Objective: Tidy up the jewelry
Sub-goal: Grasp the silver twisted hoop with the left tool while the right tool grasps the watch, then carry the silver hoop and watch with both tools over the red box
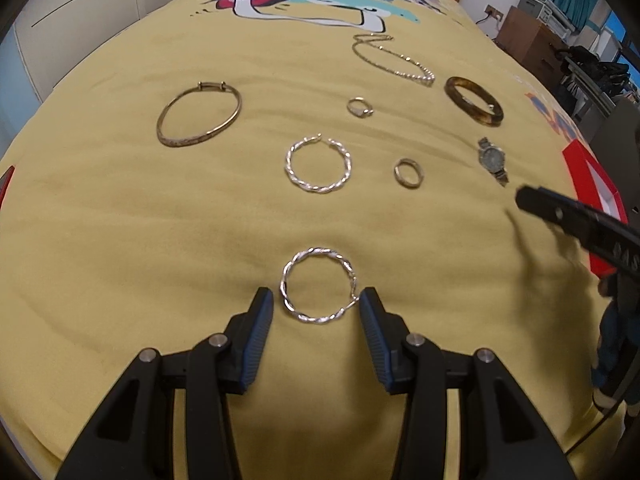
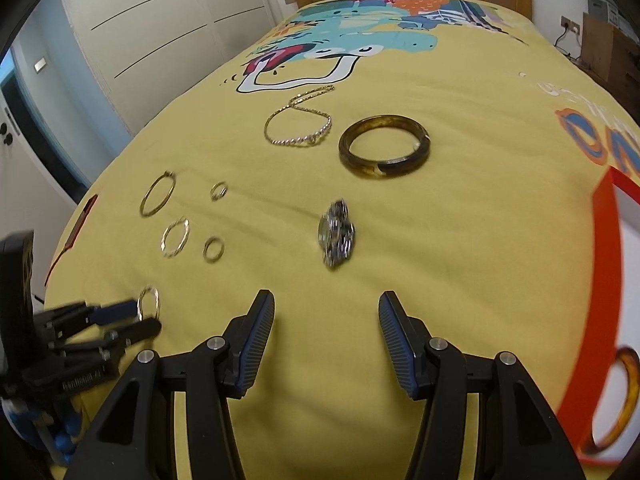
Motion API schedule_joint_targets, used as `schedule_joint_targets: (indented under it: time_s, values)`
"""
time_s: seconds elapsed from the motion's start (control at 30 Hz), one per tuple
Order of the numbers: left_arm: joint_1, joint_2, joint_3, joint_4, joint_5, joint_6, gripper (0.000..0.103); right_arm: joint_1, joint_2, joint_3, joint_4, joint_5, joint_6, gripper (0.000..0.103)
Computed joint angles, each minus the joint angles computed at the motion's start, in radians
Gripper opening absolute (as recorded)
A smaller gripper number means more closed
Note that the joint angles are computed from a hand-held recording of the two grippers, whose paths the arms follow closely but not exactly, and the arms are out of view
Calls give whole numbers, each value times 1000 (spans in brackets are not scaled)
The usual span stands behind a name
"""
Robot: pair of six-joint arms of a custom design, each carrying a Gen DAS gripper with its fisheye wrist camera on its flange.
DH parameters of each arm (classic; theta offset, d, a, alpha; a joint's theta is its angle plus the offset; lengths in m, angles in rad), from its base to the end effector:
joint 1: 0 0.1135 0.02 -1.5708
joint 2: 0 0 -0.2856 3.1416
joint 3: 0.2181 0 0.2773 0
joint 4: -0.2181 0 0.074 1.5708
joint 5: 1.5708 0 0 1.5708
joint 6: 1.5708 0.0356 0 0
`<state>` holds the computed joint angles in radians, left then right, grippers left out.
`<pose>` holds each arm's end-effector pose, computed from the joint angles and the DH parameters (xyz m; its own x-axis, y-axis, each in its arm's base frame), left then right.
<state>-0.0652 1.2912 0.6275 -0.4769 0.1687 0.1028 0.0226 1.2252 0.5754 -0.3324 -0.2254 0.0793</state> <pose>0.2360 -0.0214 0.1693 -0.8884 0.1594 -0.4305 0.2265 0.9679 -0.1090 0.2352 0.0133 0.1758 -0.8405 0.0582 -0.5387 -0.0797 0.9701 0.2293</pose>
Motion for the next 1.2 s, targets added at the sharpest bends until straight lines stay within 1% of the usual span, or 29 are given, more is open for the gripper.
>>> schedule_joint_targets:
  time_s: [0.07,0.13,0.2,0.3,0.33,0.37,0.53,0.73,0.9,1.07,1.2]
  values:
    - [1,15,1,10,1,0,42,0,53,20,32,-5,9,54]
    - [-3,18,3,17,-1,2,42,2,104,40,60,-10,16,50]
    - [-5,20,2,25,-8,5,37,2,153,63,84,-13,21,44]
    - [-1,18,2,24,-4,5,36,-6,202,87,108,-28,29,31]
    - [-3,18,2,27,-6,3,36,-6,213,92,114,-28,31,24]
    - [-4,15,1,27,-7,2,35,-7,224,97,118,-29,32,21]
    - [-8,-3,3,18,-10,-7,35,6,207,89,123,-15,22,20]
    - [0,-75,4,-33,3,-8,34,18,109,59,82,-2,26,20]
    - [2,-167,15,-101,15,-7,34,3,-40,33,-1,-11,30,20]
    - [-28,-259,28,-174,16,-23,34,-45,-218,15,-124,-29,13,20]
    - [-120,-320,50,-223,-3,-74,34,-142,-354,10,-239,-64,-29,20]
